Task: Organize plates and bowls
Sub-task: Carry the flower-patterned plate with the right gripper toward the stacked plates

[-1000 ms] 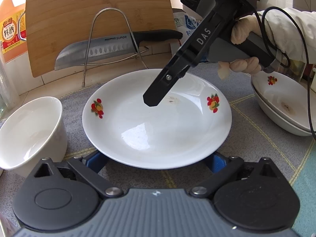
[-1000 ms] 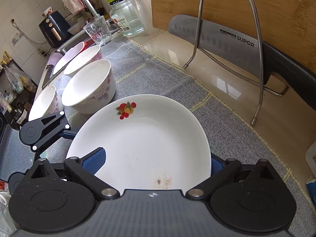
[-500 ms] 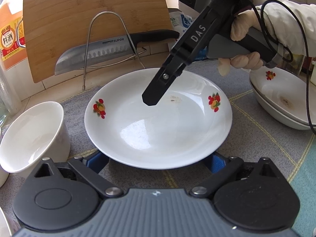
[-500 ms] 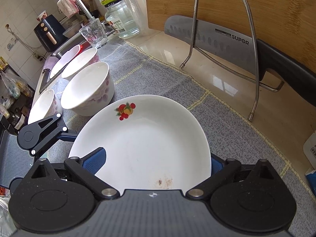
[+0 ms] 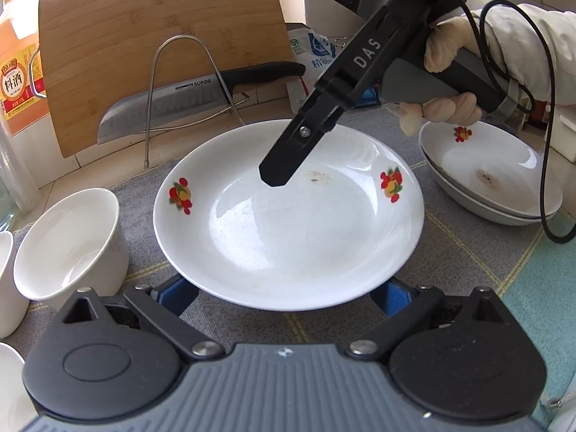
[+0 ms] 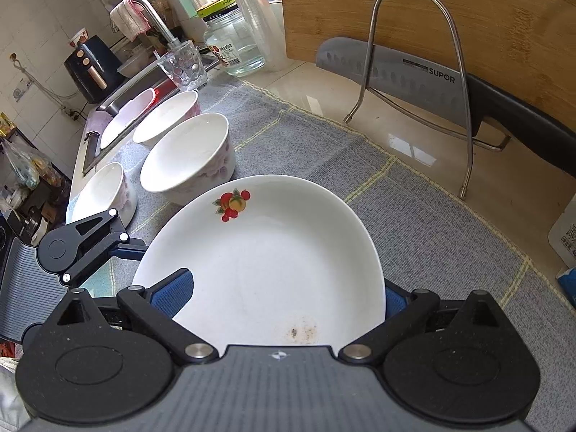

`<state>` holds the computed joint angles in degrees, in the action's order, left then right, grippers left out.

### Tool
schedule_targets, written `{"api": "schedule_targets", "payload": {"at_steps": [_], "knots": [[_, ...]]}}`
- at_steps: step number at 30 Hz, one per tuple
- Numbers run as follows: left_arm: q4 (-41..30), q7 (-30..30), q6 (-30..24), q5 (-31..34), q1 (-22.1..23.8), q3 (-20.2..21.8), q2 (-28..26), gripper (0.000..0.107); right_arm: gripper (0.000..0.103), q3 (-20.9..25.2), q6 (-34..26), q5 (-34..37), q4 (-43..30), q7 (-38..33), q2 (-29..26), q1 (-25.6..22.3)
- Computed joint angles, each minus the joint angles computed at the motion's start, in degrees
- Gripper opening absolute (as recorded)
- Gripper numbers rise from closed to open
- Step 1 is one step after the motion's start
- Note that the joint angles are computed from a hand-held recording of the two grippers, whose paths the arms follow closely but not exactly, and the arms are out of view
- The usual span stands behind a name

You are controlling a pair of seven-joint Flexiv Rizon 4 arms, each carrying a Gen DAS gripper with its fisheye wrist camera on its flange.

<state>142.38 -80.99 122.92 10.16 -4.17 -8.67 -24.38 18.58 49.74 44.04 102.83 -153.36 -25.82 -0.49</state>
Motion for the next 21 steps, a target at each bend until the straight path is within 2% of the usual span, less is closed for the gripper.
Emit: {"api": "schedule_targets", "payload": {"at_steps": [13,21], "knots": [[4.0,-2.5,-3.7,5.5,3.8,-3.7,7.1,0.1,0.103,-1.0,1.0,6.7,8.2,-2.2,8.8,0.1],[6.0,-5.9,-6.3,12.3,11.0,-10.0,11.0,0.1,0.103,-3.4,2.2,10.3,13.4,-2.5,13.9,2.3]]}}
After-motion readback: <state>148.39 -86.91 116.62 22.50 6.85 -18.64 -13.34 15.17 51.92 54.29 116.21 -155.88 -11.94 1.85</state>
